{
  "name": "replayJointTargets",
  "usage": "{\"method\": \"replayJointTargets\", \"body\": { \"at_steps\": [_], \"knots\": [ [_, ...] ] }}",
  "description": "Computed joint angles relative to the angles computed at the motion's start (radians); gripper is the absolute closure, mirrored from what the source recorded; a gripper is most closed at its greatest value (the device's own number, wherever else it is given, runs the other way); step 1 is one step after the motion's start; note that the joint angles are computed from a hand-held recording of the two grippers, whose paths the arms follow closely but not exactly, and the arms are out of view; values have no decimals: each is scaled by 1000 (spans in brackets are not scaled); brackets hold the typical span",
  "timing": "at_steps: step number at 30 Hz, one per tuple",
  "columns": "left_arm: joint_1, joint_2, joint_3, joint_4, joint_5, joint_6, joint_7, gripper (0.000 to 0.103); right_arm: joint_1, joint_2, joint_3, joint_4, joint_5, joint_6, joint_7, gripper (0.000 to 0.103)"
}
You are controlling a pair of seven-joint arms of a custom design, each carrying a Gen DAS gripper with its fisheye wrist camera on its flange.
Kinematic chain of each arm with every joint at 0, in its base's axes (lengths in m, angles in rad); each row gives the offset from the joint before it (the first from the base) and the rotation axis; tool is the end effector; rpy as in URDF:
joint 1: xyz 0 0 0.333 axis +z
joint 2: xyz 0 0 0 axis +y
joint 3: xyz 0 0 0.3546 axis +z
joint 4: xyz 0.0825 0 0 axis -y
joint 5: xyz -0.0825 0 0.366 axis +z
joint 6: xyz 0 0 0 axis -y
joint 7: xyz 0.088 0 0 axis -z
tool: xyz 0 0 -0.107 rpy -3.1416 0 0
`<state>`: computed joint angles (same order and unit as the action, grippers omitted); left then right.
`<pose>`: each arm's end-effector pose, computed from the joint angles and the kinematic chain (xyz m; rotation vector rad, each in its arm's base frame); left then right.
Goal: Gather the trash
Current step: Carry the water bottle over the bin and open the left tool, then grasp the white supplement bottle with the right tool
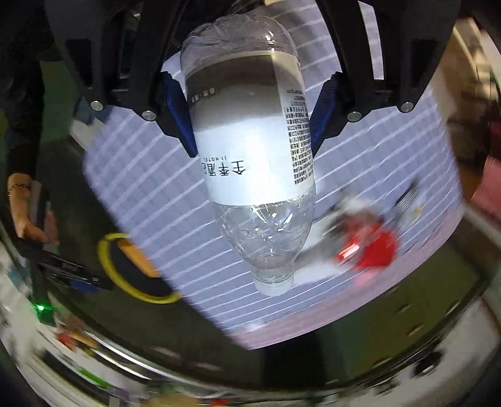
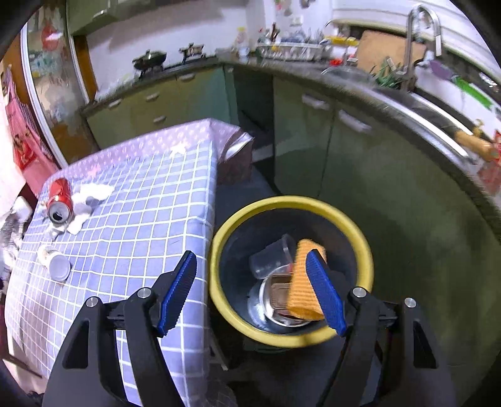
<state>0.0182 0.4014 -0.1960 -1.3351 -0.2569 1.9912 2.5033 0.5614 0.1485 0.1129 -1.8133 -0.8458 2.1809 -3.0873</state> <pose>0.6911 -0.1107 0.5741 -0.8218 2.8552 -0.5989 0.5024 0.3606 0.5347 -1.2816 2.2300 -0.8110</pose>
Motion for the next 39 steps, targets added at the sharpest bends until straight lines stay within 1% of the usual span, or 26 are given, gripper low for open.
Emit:
{"method": "replayJointTargets", "body": {
  "at_steps": [2,3,5,6,7,10,12,14,15,17,20,21,22,23,25,26,27,29,30,32,35,36,39],
  "knots": [
    [-19,7,-27,21,-14,-49,20,38,16,-39,10,-27,-20,-48,33,31],
    [-39,14,-43,36,-17,-67,34,38,21,-65,18,-47,-30,-73,54,31],
    [-74,31,-57,60,-17,-81,44,38,24,-111,40,-88,-37,-119,92,31],
    [-105,53,-66,90,-8,-93,33,38,21,-130,50,-107,-39,-131,107,31],
    [-130,75,-70,122,1,-111,19,38,19,-153,62,-129,-39,-145,127,31],
    [-227,191,-84,287,37,-208,-60,38,8,-201,94,-181,-30,-174,173,31],
    [-291,259,-86,376,64,-242,-110,38,1,-234,112,-221,-17,-186,202,31],
    [-345,330,-82,452,89,-245,-153,38,-7,-263,128,-257,-3,-191,227,31],
    [-379,382,-77,518,108,-255,-181,38,-12,-276,134,-274,5,-190,236,31],
    [-426,454,-64,604,133,-253,-236,37,-22,-293,145,-298,19,-189,250,31],
    [-467,533,-50,717,163,-256,-289,35,-35,-324,157,-343,42,-179,274,30],
    [-471,550,-51,749,165,-264,-299,32,-39,-327,162,-348,47,-178,278,30],
    [-465,547,-58,746,162,-259,-300,30,-42,-333,166,-358,51,-176,285,30],
    [-455,523,-59,709,152,-242,-293,30,-45,-338,169,-366,54,-170,291,30],
    [-423,441,-72,566,132,-167,-275,27,-53,-338,173,-373,50,-157,299,30],
    [-392,396,-86,499,107,-142,-259,27,-56,-337,176,-373,45,-152,304,30],
    [-374,374,-96,468,88,-130,-253,25,-59,-332,175,-369,40,-144,305,30],
    [-307,300,-122,371,21,-114,-224,24,-61,-314,175,-357,28,-119,301,30],
    [-281,277,-129,343,-6,-111,-208,22,-61,-305,174,-349,23,-111,297,30],
    [-200,202,-147,247,-94,-99,-155,21,-59,-276,170,-317,13,-100,278,30],
    [-101,109,-142,123,-209,-64,-80,17,-49,-227,160,-256,-19,-80,251,30],
    [-82,93,-136,103,-237,-55,-64,16,-45,-211,154,-233,-38,-60,240,30],
    [7,21,-106,1,-341,-4,11,15,-37,-142,126,-147,-94,42,179,30]
  ]
}}
